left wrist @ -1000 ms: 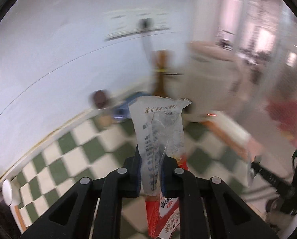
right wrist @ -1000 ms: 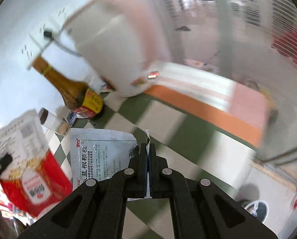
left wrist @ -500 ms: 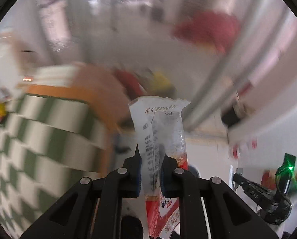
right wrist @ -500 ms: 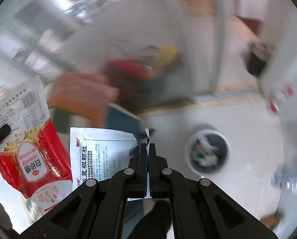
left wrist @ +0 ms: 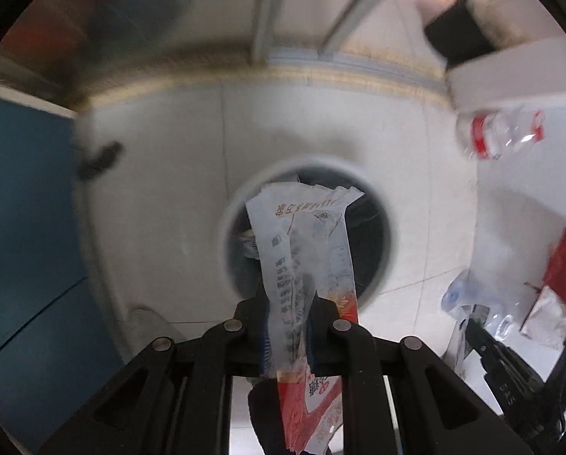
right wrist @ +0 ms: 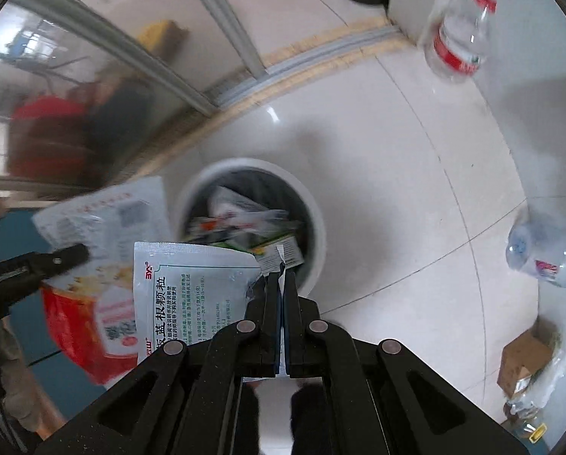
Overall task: Collect trash
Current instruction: 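Open both tools to drop the bag and sachet into the bin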
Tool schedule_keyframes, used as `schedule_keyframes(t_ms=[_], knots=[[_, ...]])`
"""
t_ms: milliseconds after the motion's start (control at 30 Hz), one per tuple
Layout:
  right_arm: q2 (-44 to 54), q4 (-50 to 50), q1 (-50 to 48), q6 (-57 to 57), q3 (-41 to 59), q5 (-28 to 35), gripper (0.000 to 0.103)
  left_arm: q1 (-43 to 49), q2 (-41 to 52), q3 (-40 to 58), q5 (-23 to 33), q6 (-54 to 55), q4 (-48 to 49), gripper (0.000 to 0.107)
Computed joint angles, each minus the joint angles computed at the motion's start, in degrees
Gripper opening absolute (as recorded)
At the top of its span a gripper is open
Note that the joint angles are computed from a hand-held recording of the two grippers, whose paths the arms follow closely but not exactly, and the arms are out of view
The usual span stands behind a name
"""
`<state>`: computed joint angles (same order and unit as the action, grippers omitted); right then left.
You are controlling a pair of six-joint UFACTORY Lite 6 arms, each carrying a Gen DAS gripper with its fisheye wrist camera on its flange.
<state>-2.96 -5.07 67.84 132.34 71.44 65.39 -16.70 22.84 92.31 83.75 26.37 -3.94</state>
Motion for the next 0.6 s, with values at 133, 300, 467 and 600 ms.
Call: schedule_keyframes(t_ms=[133, 300, 467, 600], knots=[[-1.62, 2.42, -1.82, -2.19, -17.91, -16.09, 0.001, -5.73, 3.79, -12.07, -12.51, -3.45, 1.29, 0.012], [1.53, 7.06, -5.08, -8.93, -28.25, -29.53, 0.001, -10.01, 7.69, -16.09, -18.83, -5.10, 1.91, 0.021], [4.16, 12.37, -7.41, -15.09, -31.44, -36.09, 0.004, -7.95, 5.20, -15.21, -18.28, -3.43, 0.72, 0.089], [3.10, 13.58, -8.44, -16.48, -31.60, -35.86, 0.033, -4.69, 2.75, -12.78, -15.61, -2.07, 0.35, 0.101]])
